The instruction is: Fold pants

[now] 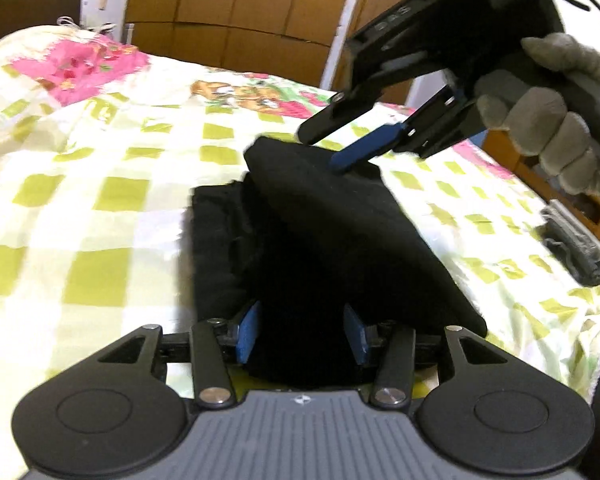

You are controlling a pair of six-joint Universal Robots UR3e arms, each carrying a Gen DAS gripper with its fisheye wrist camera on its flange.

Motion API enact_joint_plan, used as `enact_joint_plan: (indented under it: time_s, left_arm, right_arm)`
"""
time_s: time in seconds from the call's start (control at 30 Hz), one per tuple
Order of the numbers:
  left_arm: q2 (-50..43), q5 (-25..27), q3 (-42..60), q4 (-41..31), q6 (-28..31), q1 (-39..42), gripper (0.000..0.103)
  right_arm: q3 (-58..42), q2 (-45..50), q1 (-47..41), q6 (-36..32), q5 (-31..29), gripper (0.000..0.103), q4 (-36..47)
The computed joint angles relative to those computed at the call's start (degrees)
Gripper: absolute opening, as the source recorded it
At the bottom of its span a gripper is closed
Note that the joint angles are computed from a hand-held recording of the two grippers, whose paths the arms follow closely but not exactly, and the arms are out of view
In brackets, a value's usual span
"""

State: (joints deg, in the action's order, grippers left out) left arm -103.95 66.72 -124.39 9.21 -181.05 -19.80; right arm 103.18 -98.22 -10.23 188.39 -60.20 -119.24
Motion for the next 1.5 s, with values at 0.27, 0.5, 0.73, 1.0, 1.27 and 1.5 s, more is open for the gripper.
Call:
enact_joint_plan:
  time_s: [0.27,0.5,0.73,1.0,1.27,1.5]
  left_arm:
    - [10.3,1.0,-5.2,-6.6,1.0,3.4,0.058]
    - [8.7,1.4,1.1,-6.8,-6.8,-0.7,0.068]
    - [-2.9,6.2,14.0,-12.7,-12.6,-6.6,0.070]
    - [-6.0,8.7,19.3,-18.8,-13.9,-8.6,0.044]
    - [-1.1,8.1,15.7,-14.8,-14.5,-9.0,0.033]
    - [5.7,6.3,9.8,-8.9,-15.3,-4.8,0.032]
  right_arm:
    - [1.6,1.9,2.7,-13.3,-9.3,0.039,-12.8]
    - [-1.3,10.0,-1.2,-37.0,-6.1,0.051,-15.4]
    - [-11.3,21.9,-4.6,-51.2,4.6,0.066,-6.0]
    - [-17.3,26.3,-7.5,-54.5,11.1,0.018,9.2]
    - [-4.1,11.1,-12.1,-51.3,14.6,0.006,4.4]
    - [-3.6,5.5,-13.2,-45.9,18.7,0.006,2.8]
